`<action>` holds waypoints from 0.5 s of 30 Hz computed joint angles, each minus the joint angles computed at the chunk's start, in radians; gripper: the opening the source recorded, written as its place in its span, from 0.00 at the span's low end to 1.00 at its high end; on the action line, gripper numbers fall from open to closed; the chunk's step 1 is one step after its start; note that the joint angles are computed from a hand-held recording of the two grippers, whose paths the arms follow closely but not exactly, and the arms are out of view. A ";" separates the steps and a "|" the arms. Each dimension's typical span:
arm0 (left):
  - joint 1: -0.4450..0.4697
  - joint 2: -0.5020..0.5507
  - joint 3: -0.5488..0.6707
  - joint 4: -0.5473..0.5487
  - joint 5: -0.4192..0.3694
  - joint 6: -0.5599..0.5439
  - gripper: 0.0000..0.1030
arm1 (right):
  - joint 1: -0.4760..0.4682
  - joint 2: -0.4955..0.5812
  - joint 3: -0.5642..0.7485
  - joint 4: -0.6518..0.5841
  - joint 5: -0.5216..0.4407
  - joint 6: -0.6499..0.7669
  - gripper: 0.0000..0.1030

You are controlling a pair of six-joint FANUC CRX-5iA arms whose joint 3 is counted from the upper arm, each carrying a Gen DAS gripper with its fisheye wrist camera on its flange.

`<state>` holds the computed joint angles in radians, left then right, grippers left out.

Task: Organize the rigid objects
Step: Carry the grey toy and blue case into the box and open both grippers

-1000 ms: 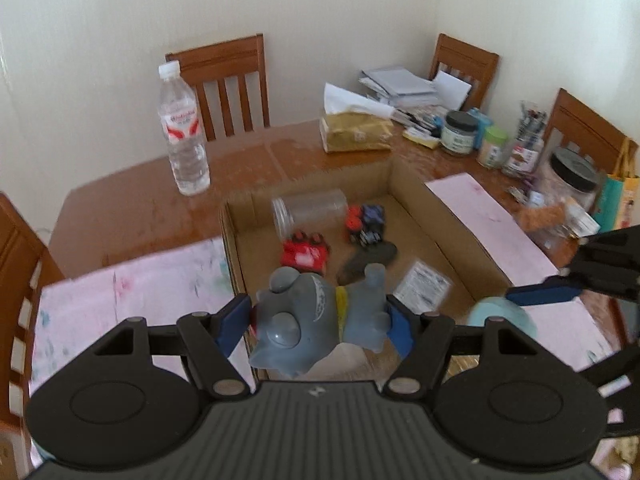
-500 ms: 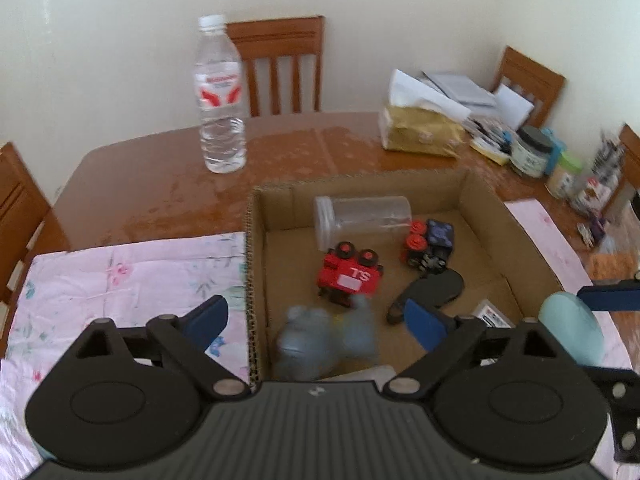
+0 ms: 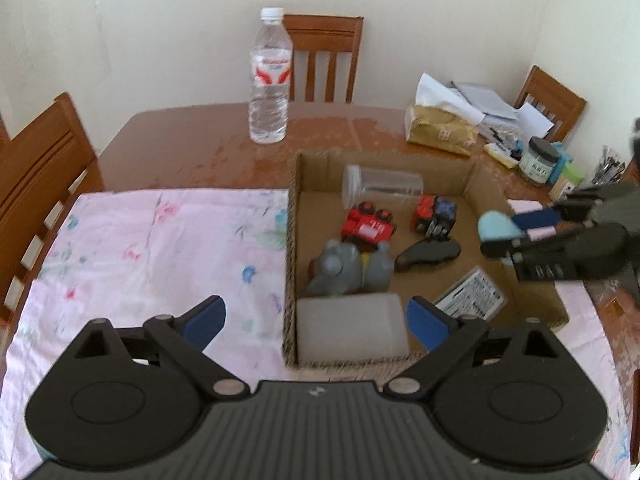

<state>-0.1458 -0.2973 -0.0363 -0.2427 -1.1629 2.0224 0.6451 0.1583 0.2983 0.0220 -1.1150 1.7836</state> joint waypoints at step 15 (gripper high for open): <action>-0.014 -0.025 -0.010 -0.028 -0.046 0.069 0.94 | 0.004 0.011 -0.026 0.069 0.116 -0.076 1.00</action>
